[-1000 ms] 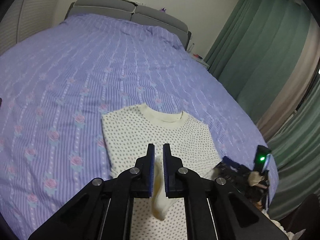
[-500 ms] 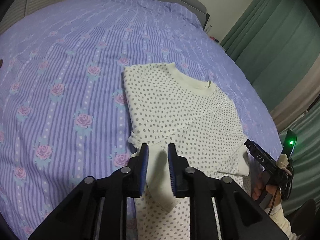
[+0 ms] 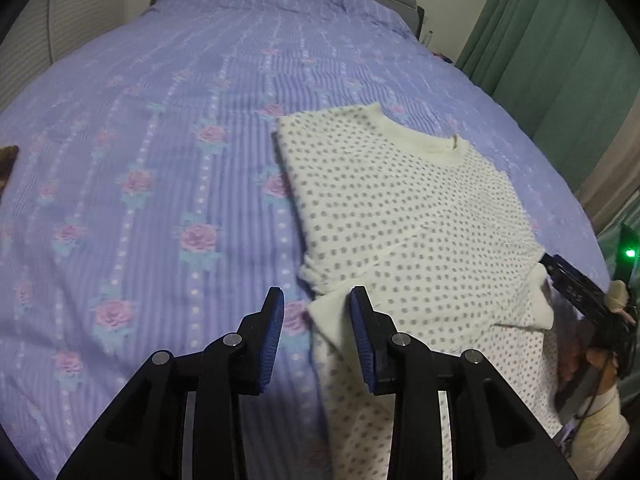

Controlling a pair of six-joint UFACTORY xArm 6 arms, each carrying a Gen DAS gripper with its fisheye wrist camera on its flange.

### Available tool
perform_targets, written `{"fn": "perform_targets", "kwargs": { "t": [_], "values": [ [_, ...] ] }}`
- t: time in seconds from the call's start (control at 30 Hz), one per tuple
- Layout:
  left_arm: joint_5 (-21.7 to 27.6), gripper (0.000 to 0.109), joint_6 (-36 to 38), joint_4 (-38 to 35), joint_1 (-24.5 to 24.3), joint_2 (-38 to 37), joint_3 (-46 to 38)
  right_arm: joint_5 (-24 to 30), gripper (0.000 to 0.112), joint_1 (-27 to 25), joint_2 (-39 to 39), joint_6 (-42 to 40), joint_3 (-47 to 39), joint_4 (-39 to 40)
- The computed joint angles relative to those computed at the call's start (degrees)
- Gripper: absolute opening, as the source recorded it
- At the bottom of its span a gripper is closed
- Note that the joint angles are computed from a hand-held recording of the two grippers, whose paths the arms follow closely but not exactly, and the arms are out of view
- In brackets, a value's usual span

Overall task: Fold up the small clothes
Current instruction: 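Move both tools to the shirt hem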

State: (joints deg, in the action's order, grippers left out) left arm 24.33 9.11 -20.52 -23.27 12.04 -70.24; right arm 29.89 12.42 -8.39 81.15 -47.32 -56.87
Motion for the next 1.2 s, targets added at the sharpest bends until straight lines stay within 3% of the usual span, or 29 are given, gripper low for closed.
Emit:
{"fn": "perform_targets", "kwargs": {
  "t": [0.07, 0.13, 0.2, 0.33, 0.47, 0.63, 0.77, 0.97, 1.2],
  "values": [
    [-2.10, 0.035, -4.67, 6.82, 0.26, -2.37, 2.84, 1.71, 0.061, 0.90, -2.14, -2.98, 1.07, 1.40],
    [-3.86, 0.041, -9.54, 14.40, 0.59, -6.14, 6.98, 11.23, 0.061, 4.33, -5.29, -3.74, 1.56, 1.20],
    [-5.17, 0.043, -10.15, 17.50, 0.38, -10.17, 11.20, 18.44, 0.061, 7.67, -10.24, -4.81, 3.61, 0.25],
    [-5.78, 0.051, -2.72, 12.52, -1.45, -19.49, 19.89, 25.87, 0.061, 13.70, -21.02, -6.96, 8.33, 2.35],
    [-4.62, 0.051, 1.57, 4.80, -2.44, -27.02, 26.70, 27.73, 0.061, 19.16, -31.17, -6.08, 13.46, 7.64],
    [-2.45, 0.051, 1.68, 1.21, -2.69, -31.40, 32.67, 26.91, 0.061, 24.68, -40.47, -1.95, 21.01, 13.85],
    [-0.70, 0.051, 3.96, -4.67, -3.35, -33.69, 36.17, 25.09, 0.061, 26.68, -42.06, 0.38, 24.40, 16.65],
    [1.16, 0.051, 6.98, -13.39, -3.72, -32.87, 36.75, 19.24, 0.061, 25.79, -47.40, 5.25, 30.29, 18.90],
    [2.90, 0.051, 10.89, -20.96, -3.34, -29.36, 34.79, 12.13, 0.060, 23.58, -44.38, 6.33, 31.13, 19.83]
  ]
}}
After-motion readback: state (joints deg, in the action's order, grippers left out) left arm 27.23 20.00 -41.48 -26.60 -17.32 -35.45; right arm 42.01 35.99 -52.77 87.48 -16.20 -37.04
